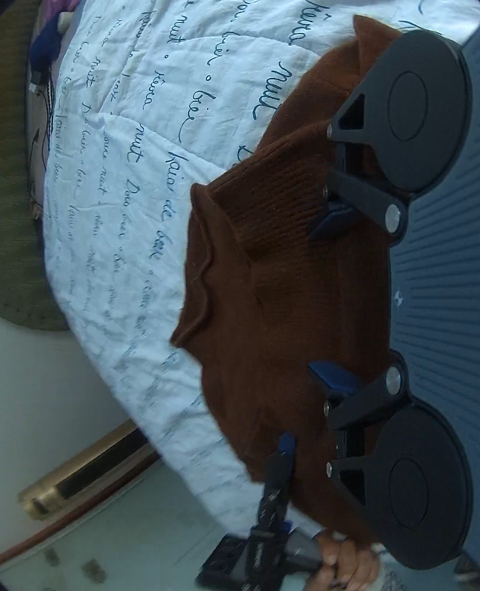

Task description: Fold small clothes

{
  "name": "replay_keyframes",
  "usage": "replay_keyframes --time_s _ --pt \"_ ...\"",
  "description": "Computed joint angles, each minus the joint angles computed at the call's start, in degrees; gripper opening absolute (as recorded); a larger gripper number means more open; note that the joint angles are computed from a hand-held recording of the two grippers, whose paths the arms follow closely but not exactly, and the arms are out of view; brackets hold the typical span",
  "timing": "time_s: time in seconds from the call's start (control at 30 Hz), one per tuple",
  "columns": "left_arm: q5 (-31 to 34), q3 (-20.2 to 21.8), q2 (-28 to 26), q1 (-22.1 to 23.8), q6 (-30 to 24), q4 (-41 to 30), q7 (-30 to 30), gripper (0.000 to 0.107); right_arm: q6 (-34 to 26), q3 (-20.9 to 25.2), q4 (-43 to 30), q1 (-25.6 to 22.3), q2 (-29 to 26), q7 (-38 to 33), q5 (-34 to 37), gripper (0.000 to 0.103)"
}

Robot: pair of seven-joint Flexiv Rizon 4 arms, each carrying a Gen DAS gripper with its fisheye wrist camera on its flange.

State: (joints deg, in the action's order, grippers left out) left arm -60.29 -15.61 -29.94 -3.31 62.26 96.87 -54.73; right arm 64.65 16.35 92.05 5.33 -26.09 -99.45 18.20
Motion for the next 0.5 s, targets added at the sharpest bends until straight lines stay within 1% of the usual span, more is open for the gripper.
replay_keyframes --time_s 0.03,0.07,0.1,0.13,0.17,0.2,0.27,0.3,0.33,0.37,0.4,0.43,0.47,0.5 --pt "1.8 1.3 -0.6 -0.7 1.1 -0.5 -2.1 0.020 2.6 -4.0 2.1 3.2 -0.3 4.4 -6.3 0.060" --pt "2.7 1.6 -1.1 -0.7 2.8 -0.3 -3.4 0.011 5.5 -6.4 3.4 4.9 -0.3 7.2 -9.0 0.056" --pt "-0.2 0.0 -1.2 0.6 3.5 0.2 -1.5 0.012 5.4 -7.3 2.9 4.9 -0.5 10.0 -7.8 0.038" --pt "-1.7 -0.9 -1.3 1.6 3.3 0.3 -0.2 0.012 5.9 -7.0 3.4 3.8 -0.2 11.6 -8.4 0.014" --pt "-1.7 -0.7 -1.1 1.4 3.9 0.4 -0.4 0.012 8.0 -8.4 5.7 4.3 0.3 14.8 -12.7 0.011" --pt "-0.2 0.2 -1.0 0.4 5.6 0.4 -1.1 0.011 9.3 -7.9 6.8 3.4 0.8 15.1 -13.2 0.012" --pt "3.3 1.5 -0.4 -1.3 9.9 0.8 -2.4 0.010 8.1 -4.2 6.1 -0.2 1.1 12.6 -8.2 0.012" --pt "3.4 0.7 0.4 -0.9 10.9 1.6 -2.0 0.012 9.3 -4.6 7.2 0.0 1.8 13.9 -9.1 0.015" --pt "0.3 -2.0 1.4 0.5 11.9 2.7 1.2 0.018 11.7 -5.1 8.4 0.3 2.6 14.3 -9.9 0.016" --pt "-4.6 -5.0 2.8 1.8 13.6 4.1 5.5 0.046 14.6 -3.9 8.9 -0.9 2.9 12.7 -9.2 0.016" --pt "-9.6 -6.8 3.9 2.2 15.2 4.9 9.8 0.066 16.9 -4.1 9.2 -1.1 2.9 12.7 -9.6 0.018" --pt "-13.3 -7.4 4.9 2.0 16.2 5.5 12.8 0.070 17.1 -3.5 8.8 -2.0 2.6 11.1 -10.5 0.022" --pt "-16.4 -7.7 5.8 1.8 16.4 5.7 15.4 0.073 17.7 -3.9 8.6 -2.0 2.2 10.6 -11.8 0.024" --pt "-18.5 -7.7 6.2 1.8 15.6 5.7 17.2 0.072 18.0 -4.6 8.4 -1.5 1.7 10.4 -13.5 0.029"
